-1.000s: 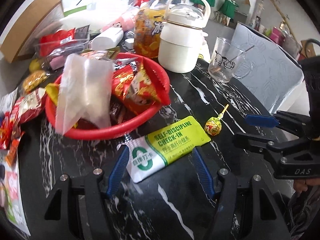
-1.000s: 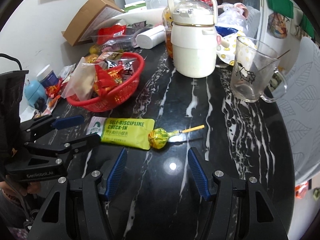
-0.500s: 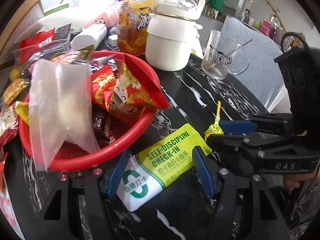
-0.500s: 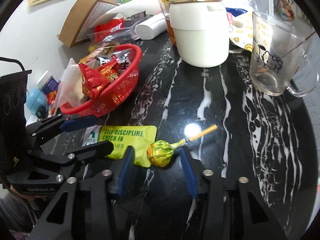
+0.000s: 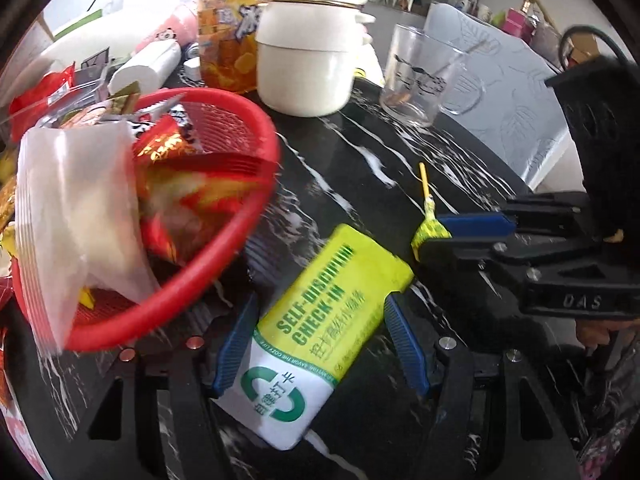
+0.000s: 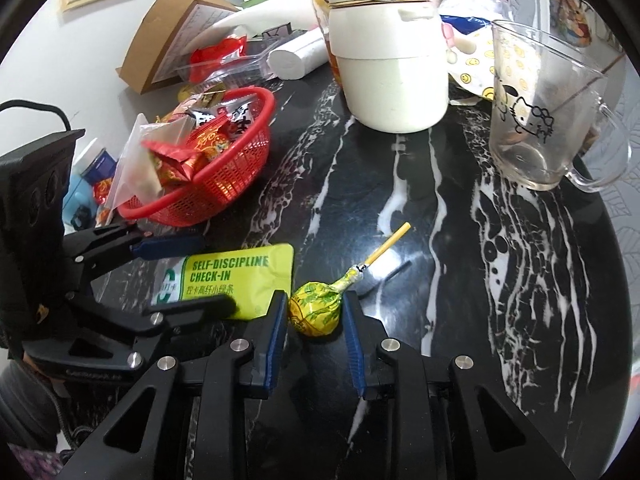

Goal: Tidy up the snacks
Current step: 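Grasp the green check-in packet with the left gripper while the right grasps the yellow lollipop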

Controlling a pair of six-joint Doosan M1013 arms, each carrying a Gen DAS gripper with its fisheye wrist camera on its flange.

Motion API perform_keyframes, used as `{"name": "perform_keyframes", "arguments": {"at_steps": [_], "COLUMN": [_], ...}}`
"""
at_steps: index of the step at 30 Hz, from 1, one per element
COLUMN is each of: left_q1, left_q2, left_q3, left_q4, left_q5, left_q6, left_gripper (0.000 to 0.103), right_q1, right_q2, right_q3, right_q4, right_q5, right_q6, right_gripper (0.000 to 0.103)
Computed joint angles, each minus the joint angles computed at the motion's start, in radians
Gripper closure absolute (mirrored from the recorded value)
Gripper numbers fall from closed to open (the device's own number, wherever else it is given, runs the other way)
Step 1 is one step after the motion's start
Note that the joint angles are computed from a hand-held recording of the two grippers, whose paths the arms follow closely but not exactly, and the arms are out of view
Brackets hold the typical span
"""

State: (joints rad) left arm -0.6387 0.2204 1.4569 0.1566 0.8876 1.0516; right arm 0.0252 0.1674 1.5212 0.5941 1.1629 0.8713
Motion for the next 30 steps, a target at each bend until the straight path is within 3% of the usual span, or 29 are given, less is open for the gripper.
{"name": "perform_keyframes", "arguments": {"at_steps": [4,8,10,19,30], "left_q1": [-0.029,-0.059,-0.062,-0.086,-0.149], "left_q2": [0.002,0.009,0.012,-0.012,-0.06], "left_q3": [-0.003,-0.003,-0.006,0.014,0.059], "left_q4": [0.044,0.15,0.171,0.14,0.162], "left_q5": [0.025,0.043,0.046,0.06,0.102], "left_q6": [-0.004,-0.099,-0.142,-0.162,-0.306], "left_gripper": [0.039,0.04,0.056,0.057,0.057], "right_q1": [-0.01,-0.022,-0.028,-0.044,-0.056], "right_q2": [-0.011,-0.024,-0.03,-0.069,-0.133], "right_q3": [0.011,0.025,0.031,0.069,0.139], "right_q4": [0.0,0.0,0.0,-0.004,-0.013], "right_q5": [0.001,-0.002,-0.003,-0.008,0.004], "right_q6": [0.002,0.006,0.007,-0.004,-0.022], "right_gripper": [0.076,0.076,0.076,0.076,0.076]}}
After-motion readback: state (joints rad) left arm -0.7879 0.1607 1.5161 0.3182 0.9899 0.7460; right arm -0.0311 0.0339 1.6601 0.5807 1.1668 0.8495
